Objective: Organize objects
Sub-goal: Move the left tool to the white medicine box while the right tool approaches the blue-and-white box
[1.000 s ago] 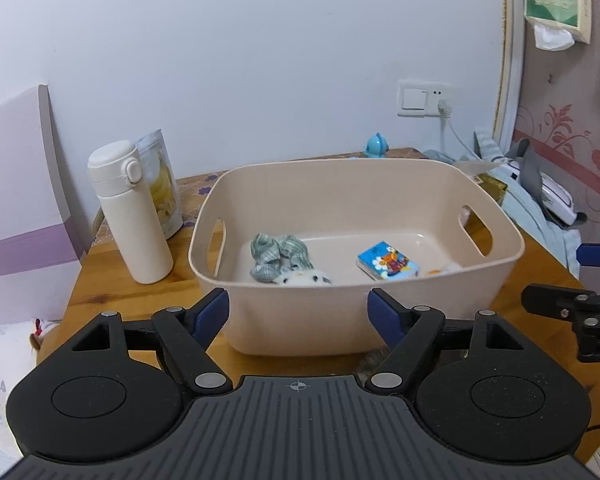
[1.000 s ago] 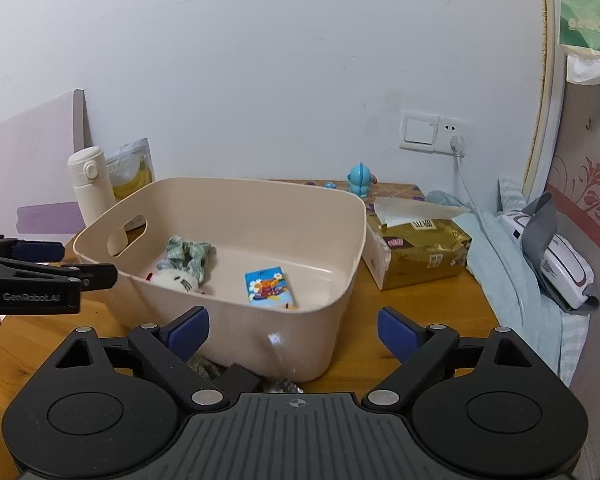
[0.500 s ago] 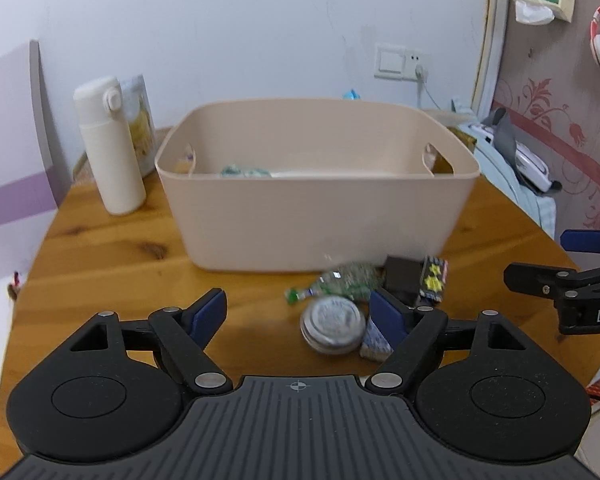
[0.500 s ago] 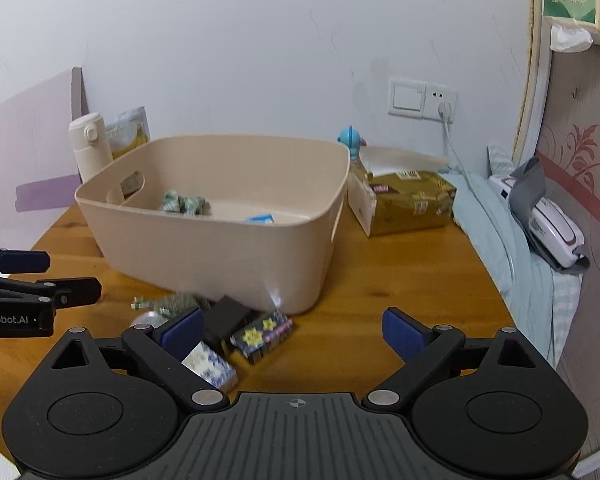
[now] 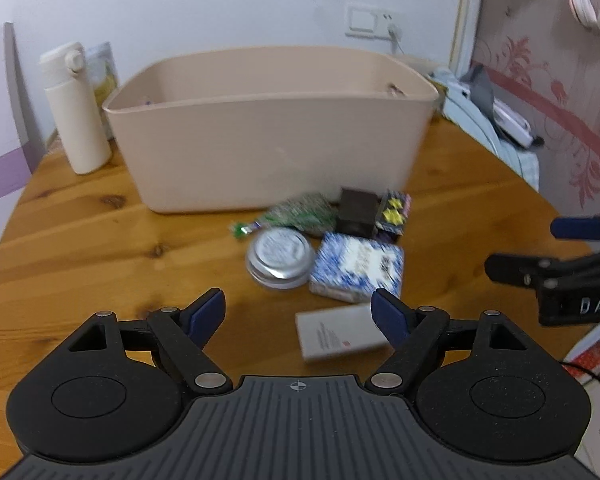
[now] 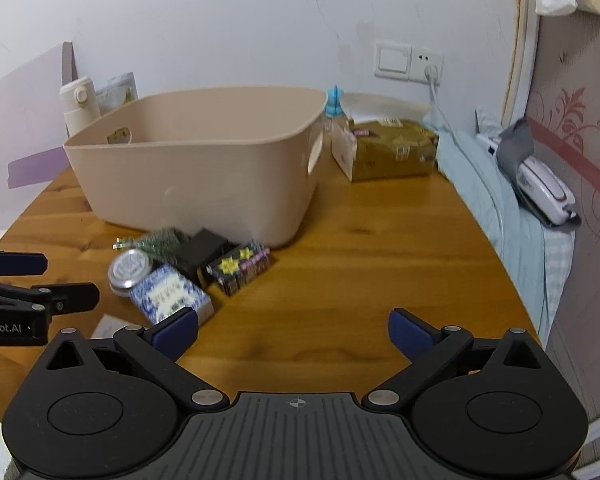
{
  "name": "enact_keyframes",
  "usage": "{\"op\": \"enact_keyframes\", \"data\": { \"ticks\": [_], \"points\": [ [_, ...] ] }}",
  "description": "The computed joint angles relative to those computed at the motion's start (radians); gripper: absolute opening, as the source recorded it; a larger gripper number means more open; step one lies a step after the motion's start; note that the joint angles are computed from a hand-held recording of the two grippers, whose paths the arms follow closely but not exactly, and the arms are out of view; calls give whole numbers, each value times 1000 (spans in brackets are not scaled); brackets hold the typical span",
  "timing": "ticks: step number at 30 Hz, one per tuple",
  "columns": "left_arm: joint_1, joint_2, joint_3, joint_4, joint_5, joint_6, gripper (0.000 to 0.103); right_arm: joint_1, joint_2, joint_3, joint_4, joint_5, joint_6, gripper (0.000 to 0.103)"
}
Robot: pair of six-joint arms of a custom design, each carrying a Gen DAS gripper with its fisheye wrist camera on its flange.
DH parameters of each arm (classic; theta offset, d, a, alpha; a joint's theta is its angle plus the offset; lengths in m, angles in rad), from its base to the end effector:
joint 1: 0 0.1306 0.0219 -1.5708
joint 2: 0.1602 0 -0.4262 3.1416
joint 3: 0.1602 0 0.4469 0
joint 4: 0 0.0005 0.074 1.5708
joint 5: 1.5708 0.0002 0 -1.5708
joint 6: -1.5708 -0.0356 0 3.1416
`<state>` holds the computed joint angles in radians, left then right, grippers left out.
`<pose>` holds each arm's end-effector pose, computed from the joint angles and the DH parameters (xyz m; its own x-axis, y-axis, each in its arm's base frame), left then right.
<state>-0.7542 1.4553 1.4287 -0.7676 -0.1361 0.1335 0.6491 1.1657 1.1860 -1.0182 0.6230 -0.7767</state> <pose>0.4141 -0.3831 0.4664 -0.5963 0.3793 -0.7075 0.5345 0.8452 0.0026 0.3482 0.2375 0.4666 -0.6449 0.2252 -0.7303 0.2988 0.9538 0.0302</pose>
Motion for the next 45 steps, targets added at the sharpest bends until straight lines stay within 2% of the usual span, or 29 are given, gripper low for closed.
{"op": "enact_keyframes", "data": {
  "ticks": [3,11,16,24,32,34,36,45],
  "points": [
    [-10,11,-7,0,2,9,82,3,-12,-15,-4,-4,-26,103],
    [-11,46,2,-20,79,32,82,1,-24,-30,-28,-2,-55,103],
    [-18,51,-10,1,40,5,82,0,-16,-35,-34,-14,-66,103],
    [12,43,-28,30,12,-6,82,5,26,-22,-23,-44,-46,103],
    [60,24,-62,81,28,-36,82,7,75,3,0,-54,-30,103],
    [73,18,-72,93,31,-40,85,7,89,12,9,-56,-24,103],
    [84,15,-79,102,32,-42,88,6,100,19,21,-61,-11,103],
    [128,11,-90,127,35,-49,88,12,157,47,71,-52,64,103]
  ]
}}
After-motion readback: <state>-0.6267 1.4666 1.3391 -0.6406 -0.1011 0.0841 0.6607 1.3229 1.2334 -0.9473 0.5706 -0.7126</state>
